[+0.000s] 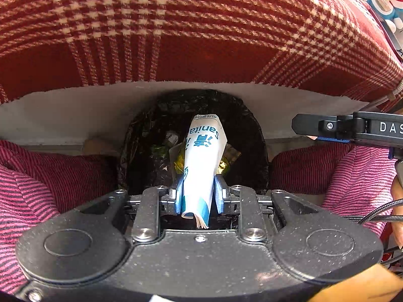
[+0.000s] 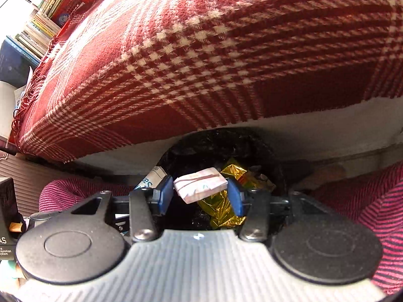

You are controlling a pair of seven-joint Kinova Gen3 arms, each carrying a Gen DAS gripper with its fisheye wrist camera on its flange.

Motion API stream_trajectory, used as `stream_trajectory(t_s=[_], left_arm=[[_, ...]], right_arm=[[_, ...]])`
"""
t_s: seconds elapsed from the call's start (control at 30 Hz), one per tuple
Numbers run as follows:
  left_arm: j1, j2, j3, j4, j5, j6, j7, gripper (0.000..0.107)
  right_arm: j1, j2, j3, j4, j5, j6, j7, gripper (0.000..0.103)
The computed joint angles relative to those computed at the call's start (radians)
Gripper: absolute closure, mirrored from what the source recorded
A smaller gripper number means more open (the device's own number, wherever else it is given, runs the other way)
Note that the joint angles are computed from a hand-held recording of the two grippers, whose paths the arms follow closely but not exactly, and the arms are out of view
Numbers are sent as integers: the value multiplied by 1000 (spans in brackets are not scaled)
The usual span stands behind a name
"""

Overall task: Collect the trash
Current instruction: 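Lower the tissue pack and white packet into the trash bin and open both tools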

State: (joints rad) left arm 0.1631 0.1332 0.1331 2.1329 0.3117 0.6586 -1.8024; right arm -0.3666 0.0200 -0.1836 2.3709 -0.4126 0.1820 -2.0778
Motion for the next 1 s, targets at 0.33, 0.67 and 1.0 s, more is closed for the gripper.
stream_trajectory(t_s=[0.33,0.67,1.0], left_arm=[[-5,15,3,8,17,-9,-19,82],[11,3,2,6,-13,-8,22,69],[14,-4,1,3,-24,-4,38,56]], right_arm=[[3,20,-7,-13,19,3,-8,49],[18,14,-16,-10,-33,4,70,37],[15,14,-10,-13,-31,8,77,30]])
